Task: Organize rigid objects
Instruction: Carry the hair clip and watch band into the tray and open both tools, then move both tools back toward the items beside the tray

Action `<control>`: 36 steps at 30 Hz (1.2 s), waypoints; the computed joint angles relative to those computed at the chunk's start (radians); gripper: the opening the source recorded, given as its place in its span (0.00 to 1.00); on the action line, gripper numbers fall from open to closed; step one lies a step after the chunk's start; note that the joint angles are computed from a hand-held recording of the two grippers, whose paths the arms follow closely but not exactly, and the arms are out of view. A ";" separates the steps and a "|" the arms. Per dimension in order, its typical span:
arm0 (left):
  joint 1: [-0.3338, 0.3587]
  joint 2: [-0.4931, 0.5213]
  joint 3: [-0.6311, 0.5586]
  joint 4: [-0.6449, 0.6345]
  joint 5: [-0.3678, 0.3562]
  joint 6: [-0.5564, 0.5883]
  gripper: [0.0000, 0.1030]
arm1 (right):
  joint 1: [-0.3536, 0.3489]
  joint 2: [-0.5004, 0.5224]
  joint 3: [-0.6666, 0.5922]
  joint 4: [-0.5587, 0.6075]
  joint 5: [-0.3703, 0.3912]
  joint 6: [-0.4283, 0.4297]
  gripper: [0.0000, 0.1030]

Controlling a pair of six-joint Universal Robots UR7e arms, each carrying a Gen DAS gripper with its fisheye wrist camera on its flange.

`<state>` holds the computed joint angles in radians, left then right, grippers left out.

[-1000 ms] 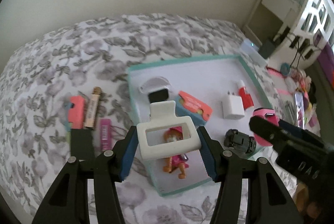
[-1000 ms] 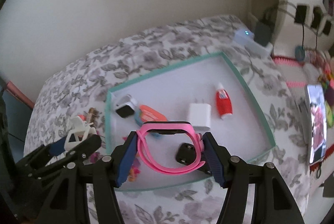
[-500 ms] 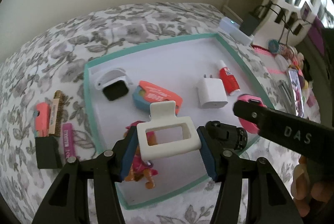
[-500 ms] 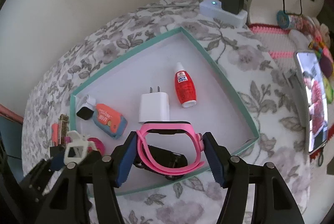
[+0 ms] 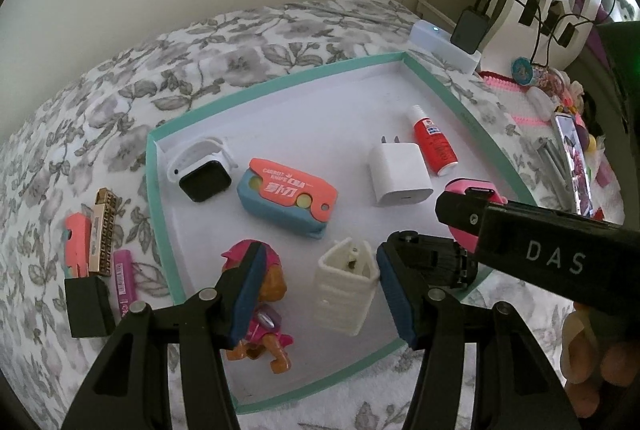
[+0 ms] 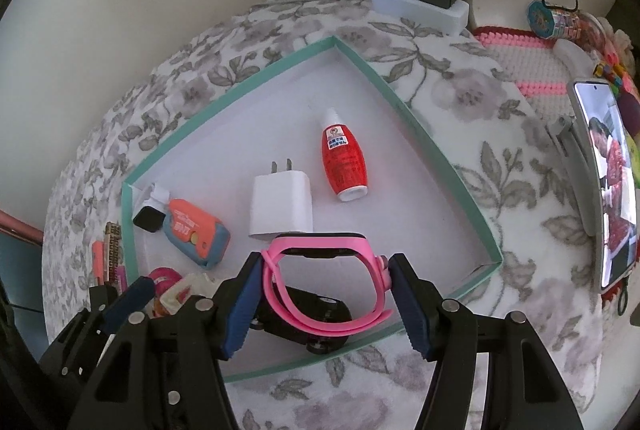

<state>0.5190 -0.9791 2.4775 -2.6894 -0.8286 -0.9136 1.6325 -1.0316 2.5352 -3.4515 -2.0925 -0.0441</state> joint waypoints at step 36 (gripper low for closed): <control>0.033 -0.321 0.034 0.459 0.124 -0.450 0.67 | 0.110 0.076 -0.015 -0.115 -0.093 -0.089 0.79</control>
<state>0.5519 -1.3005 2.5113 -2.2304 -0.7041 -1.3631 1.7425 -0.9557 2.5198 -3.5670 -2.1859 -0.1329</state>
